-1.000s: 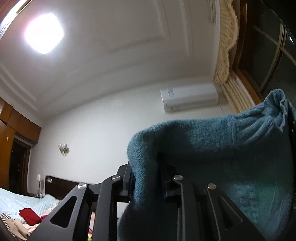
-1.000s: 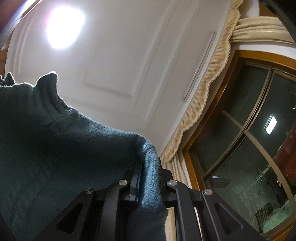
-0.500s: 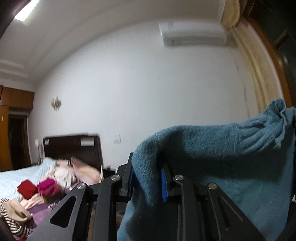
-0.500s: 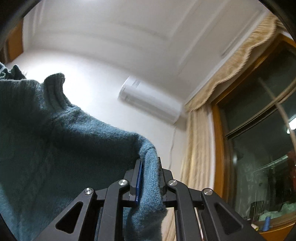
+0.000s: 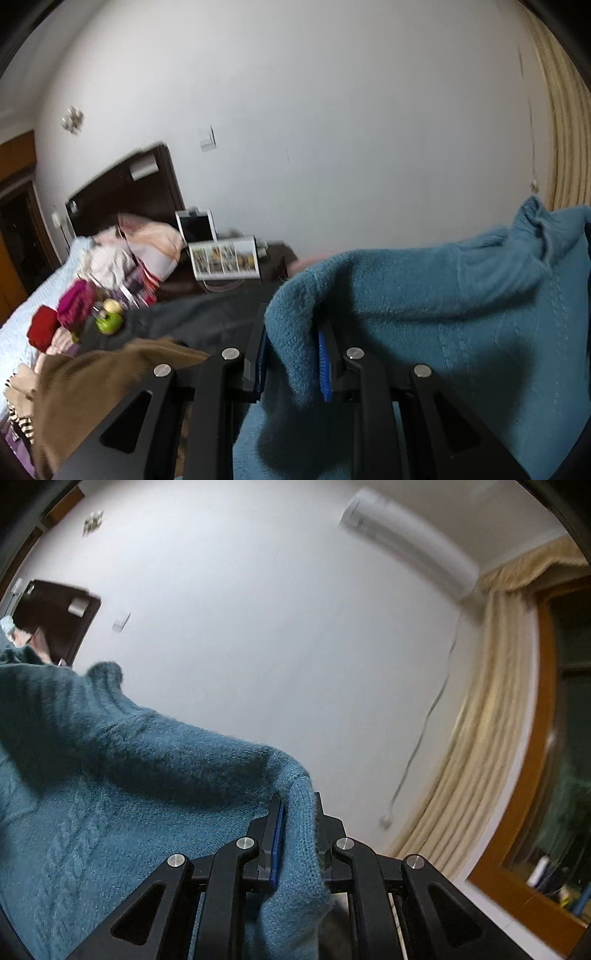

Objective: Fold clothes

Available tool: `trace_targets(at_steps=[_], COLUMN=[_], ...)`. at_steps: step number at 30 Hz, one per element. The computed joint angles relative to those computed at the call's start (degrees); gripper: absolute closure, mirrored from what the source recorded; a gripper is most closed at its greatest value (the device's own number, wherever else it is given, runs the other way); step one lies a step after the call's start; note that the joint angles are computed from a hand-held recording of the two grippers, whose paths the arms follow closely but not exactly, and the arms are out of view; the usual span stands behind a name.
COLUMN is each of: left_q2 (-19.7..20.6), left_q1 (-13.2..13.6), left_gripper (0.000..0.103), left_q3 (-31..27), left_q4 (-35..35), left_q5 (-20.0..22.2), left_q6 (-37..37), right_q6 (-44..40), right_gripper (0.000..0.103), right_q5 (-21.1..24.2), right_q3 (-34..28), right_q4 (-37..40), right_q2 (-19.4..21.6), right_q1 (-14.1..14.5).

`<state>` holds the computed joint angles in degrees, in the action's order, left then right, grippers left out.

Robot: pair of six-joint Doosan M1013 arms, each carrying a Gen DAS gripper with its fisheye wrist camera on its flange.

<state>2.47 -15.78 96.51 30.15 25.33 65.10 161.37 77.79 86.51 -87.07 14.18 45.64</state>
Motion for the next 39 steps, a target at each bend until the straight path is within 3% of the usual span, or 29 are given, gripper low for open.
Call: trace_targets(at_steps=[6,14,15,17,18,19,23,29,31,39], left_q2=[6.4,12.5,12.9,13.0,12.9,13.0,13.2,9.8,7.8,0.2], left_q1=[0.1,1.1,1.3,1.8,1.9,1.9,2.6,3.6,3.8,5.8], left_gripper=[0.078,0.073,0.067,0.055,0.048,0.040,0.035,0.032,0.025,0.024], left_q3=[-3.4,-5.9,-5.9,-6.0,-6.0,-6.1,-6.8,-5.2,-3.7,2.9], left_q4=[-5.0,-10.1,-10.4,-10.9,-10.5,-9.8,-12.4,-19.9,-20.7,-20.9], left_q5=[4.9,10.4,10.6,10.5,10.6,10.9,11.9,10.6,9.4,7.9], left_q6=[4.9,9.5,9.4,8.9,8.8,8.6,11.1,18.8,20.2,24.3], right_q6=[-4.9,-14.2,-15.2,-16.8,-16.5,-16.2,-12.7,-6.9,-8.1,-17.5], right_gripper=[0.092,0.088,0.082,0.056,0.024,0.016,0.016,0.016,0.016,0.016], right_q5=[-4.8,-11.8,-11.4,-9.6,-9.0,-8.5,-7.3,-10.9,-11.3,-8.1], right_q3=[-0.4,-1.6,-2.0,-2.5,-2.4,-2.1,-1.5,0.2,0.2,-0.7], right_q4=[7.4,24.9,26.2,27.1,26.5,25.7,23.2,19.2,18.3,11.0], right_q2=[1.5,2.1,2.5,2.9,2.9,2.8,3.1,2.0,2.3,4.7], right_q1=[-3.2,-7.6,-7.8,-8.0,-8.0,-8.0,-6.8,-6.9,-6.4,-3.5])
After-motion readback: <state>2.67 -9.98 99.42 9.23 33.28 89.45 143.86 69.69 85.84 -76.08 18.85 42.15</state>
